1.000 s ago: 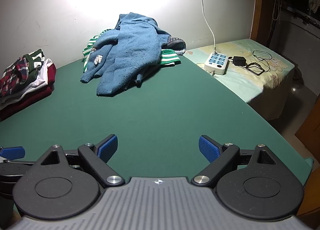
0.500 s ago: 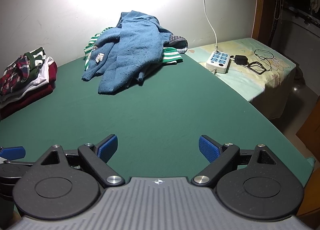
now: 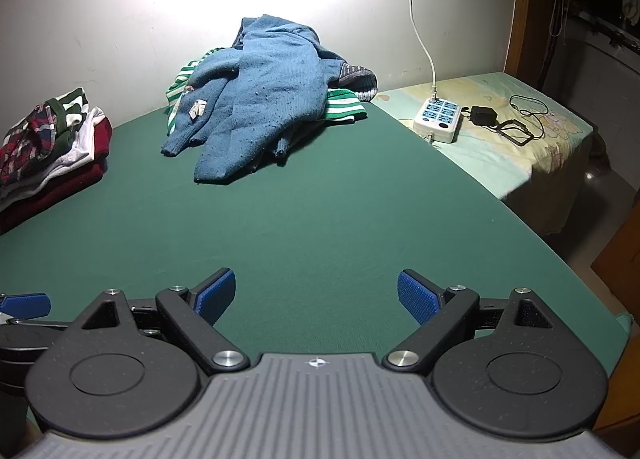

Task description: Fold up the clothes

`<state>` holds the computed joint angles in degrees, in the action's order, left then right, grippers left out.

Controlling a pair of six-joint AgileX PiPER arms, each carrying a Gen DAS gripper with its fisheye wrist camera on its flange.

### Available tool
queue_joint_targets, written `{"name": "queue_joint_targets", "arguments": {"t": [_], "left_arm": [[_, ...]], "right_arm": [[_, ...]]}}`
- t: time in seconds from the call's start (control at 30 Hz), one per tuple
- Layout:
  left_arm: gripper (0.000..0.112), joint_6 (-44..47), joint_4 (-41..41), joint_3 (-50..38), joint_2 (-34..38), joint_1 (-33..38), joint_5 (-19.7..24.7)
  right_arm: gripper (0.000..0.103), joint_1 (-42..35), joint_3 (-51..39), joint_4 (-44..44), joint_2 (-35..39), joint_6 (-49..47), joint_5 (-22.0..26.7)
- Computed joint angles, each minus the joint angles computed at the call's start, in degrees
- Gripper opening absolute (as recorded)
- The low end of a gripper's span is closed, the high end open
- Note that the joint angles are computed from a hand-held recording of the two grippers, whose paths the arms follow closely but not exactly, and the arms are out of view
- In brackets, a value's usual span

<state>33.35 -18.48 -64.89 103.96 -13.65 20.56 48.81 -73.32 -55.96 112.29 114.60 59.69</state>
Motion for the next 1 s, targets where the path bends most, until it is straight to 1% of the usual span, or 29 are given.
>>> {"name": "queue_joint_targets", "arguments": {"t": [0.17,0.23,0.27,0.3,0.33,0.37,0.43,0.47,0.53,0.57,0.6,0.63,0.73,0.77,0.8,0.87,0.93,1.0], "left_arm": [[0.102,0.47,-0.56,-1.18,1.74,0.17,0.04],[0.102,1.41,-2.12,-2.47,3.34,0.35,0.89],[0.102,0.88,-2.14,-3.12,4.17,0.25,1.16],[0.102,-0.17,-1.65,-3.76,4.98,0.05,1.32],[0.102,-3.52,1.14,-4.27,5.74,-0.62,0.93],[0.102,-7.04,4.19,-4.96,6.46,-1.30,0.89],[0.102,-11.79,7.74,-6.26,7.58,-2.49,0.76],[0.102,-14.80,10.12,-6.71,7.93,-3.27,0.06],[0.102,-23.20,16.92,-8.34,8.72,-5.08,-0.55],[0.102,-25.36,17.93,-9.92,9.34,-5.73,0.41],[0.102,-25.23,16.78,-11.70,10.07,-6.20,1.48],[0.102,-25.03,15.74,-13.57,10.87,-6.65,2.55],[0.102,-28.17,17.91,-21.20,14.69,-8.82,6.31],[0.102,-27.80,17.18,-24.11,16.09,-9.19,7.76],[0.102,-28.91,17.80,-27.18,17.54,-9.72,9.15],[0.102,-32.25,20.48,-33.20,20.35,-10.88,11.41],[0.102,-35.31,23.31,-38.96,23.06,-11.92,12.96],[0.102,-34.59,22.15,-46.74,26.94,-12.18,16.12]], "right_arm": [[0.091,-0.35,-0.17,0.55,0.54,-0.60,0.31],[0.090,-0.59,0.93,0.58,0.45,-0.32,-0.10],[0.090,-1.16,2.38,0.32,-0.01,0.29,-1.59],[0.087,-1.74,3.83,0.02,-0.45,0.91,-3.08],[0.083,-2.40,5.17,-0.30,-0.81,1.49,-4.47],[0.083,-3.35,6.15,-0.59,-0.94,1.93,-5.44],[0.083,-5.57,7.79,-1.80,-1.24,1.68,-7.76],[0.083,-6.81,8.47,-2.63,-1.39,1.17,-9.04],[0.081,-9.44,9.91,-5.06,-1.84,0.04,-12.23],[0.079,-10.94,10.58,-6.02,-2.24,-1.08,-14.29],[0.074,-12.71,11.49,-7.25,-2.82,-1.86,-16.80],[0.072,-14.52,12.30,-8.47,-3.34,-2.68,-19.34],[0.066,-21.01,13.69,-12.83,-4.19,-4.74,-27.01],[0.060,-23.49,13.45,-13.38,-4.21,-6.47,-29.53],[0.055,-25.99,12.93,-13.18,-4.19,-9.04,-32.07],[0.051,-30.57,11.10,-11.42,-3.99,-15.51,-36.32],[0.051,-34.23,7.94,-10.27,-3.07,-22.07,-38.90],[0.051,-37.57,4.01,-6.28,-1.76,-30.69,-41.16]]}}
